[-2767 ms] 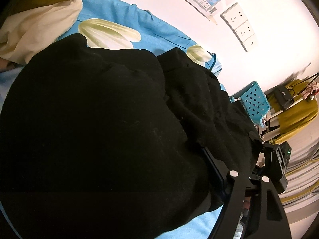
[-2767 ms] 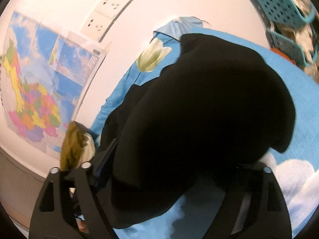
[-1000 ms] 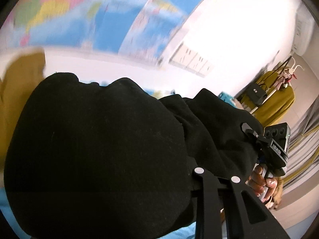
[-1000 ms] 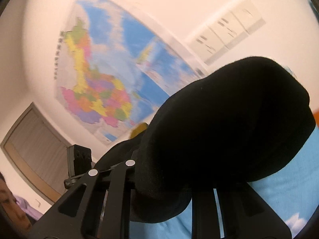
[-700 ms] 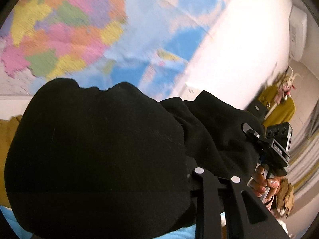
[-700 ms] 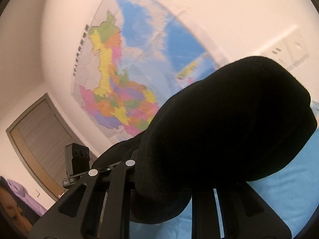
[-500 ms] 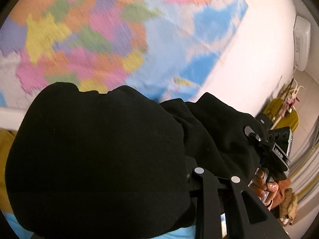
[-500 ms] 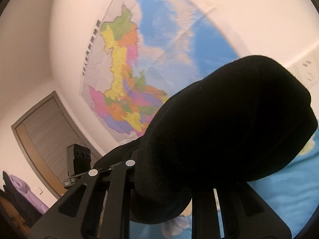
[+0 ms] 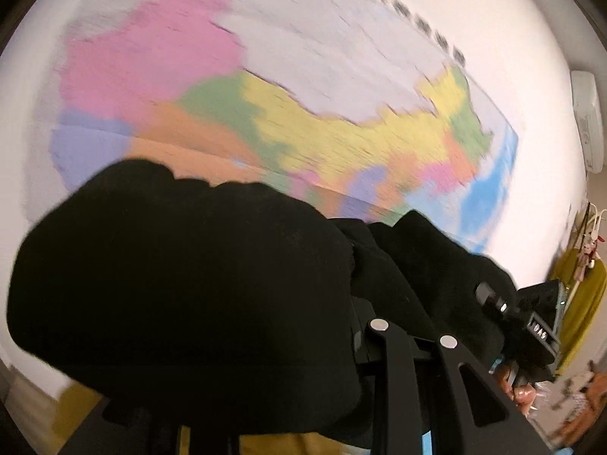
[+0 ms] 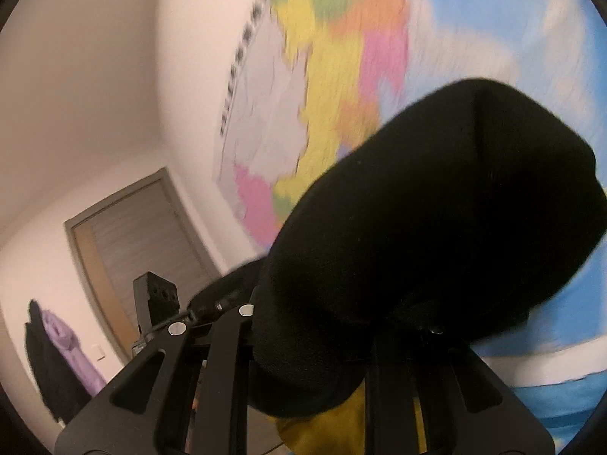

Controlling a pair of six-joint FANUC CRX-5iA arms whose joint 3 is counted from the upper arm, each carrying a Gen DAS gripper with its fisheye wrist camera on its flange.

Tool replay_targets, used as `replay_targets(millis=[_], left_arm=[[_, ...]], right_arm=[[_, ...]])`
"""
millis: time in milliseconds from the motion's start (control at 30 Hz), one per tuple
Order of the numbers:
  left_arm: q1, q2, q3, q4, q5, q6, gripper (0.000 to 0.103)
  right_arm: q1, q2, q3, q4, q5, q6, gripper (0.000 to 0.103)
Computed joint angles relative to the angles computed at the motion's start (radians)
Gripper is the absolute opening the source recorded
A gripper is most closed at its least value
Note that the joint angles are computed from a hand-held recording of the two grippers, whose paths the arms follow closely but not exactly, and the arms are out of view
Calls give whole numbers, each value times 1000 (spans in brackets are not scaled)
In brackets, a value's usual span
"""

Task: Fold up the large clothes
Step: 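Lift the black jacket bundle with both tools and carry it toward the clothes stack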

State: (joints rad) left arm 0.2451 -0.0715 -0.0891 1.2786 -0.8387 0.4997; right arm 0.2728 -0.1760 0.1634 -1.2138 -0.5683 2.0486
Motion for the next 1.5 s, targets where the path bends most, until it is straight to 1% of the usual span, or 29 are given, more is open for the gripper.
replay_targets(millis=[33,67,133,167,233,267,300,333,367,400,533,567,600,700,733,767,833,867,900,967,1000,1067,1100,1133,1200,1267,1333,1467,1500], left_arm=[[24,-7,-56,52,13,-68,28],[41,-6,-92,71,16,-98,29],[107,16,-183,37,9,-116,30],[137,39,-198,-19,-4,-82,30],[194,118,-191,-213,-37,77,29],[208,145,-195,-257,-47,118,30],[225,166,-215,-248,-68,124,33],[236,174,-240,-206,-84,101,38],[245,170,-272,-151,-96,57,39],[246,159,-289,-117,-93,28,41],[241,147,-284,-137,-77,24,42],[247,148,-284,-141,-82,28,42],[254,151,-288,-133,-90,21,43],[255,150,-300,-114,-91,1,43],[252,145,-303,-116,-88,-3,44],[251,144,-303,-119,-86,-7,44],[241,143,-297,-129,-76,9,44],[244,141,-294,-140,-75,20,44],[245,141,-293,-142,-75,29,43],[246,136,-292,-143,-65,41,42],[246,136,-290,-145,-59,48,41],[246,140,-288,-150,-53,58,42],[244,140,-289,-158,-43,57,42],[242,138,-291,-168,-31,58,43],[239,133,-297,-178,-17,56,45],[235,127,-300,-187,-5,65,46],[224,111,-295,-239,34,96,50],[206,81,-300,-308,105,132,53],[204,74,-305,-313,116,135,54]], right_arm=[[11,31,9,-9,-11,9,18],[35,72,10,1,-30,1,18],[80,138,9,62,-71,-53,18],[112,181,2,115,-87,-115,18],[147,261,9,196,-152,-234,18],[149,295,-3,189,-176,-265,19],[132,304,-22,130,-192,-243,19],[116,298,-40,86,-201,-209,20],[111,288,-49,76,-204,-194,23],[118,273,-54,102,-205,-203,25],[148,191,-104,224,-173,-272,37],[150,171,-127,233,-158,-283,46],[144,146,-154,241,-142,-300,51],[95,108,-193,209,-143,-310,51],[61,108,-195,166,-161,-304,51],[38,117,-188,137,-181,-304,50],[9,143,-163,82,-193,-307,39],[18,140,-165,90,-178,-304,21],[26,125,-173,114,-159,-306,11],[53,82,-184,132,-115,-278,9],[70,62,-193,158,-87,-267,5],[103,3,-234,201,-49,-254,4],[130,-4,-247,259,-40,-294,4],[155,9,-251,331,-49,-352,4],[170,38,-260,404,-90,-438,4],[149,65,-253,383,-151,-439,4],[171,58,-269,428,-139,-459,5],[229,36,-262,565,-159,-527,9],[251,28,-262,616,-162,-549,15]])
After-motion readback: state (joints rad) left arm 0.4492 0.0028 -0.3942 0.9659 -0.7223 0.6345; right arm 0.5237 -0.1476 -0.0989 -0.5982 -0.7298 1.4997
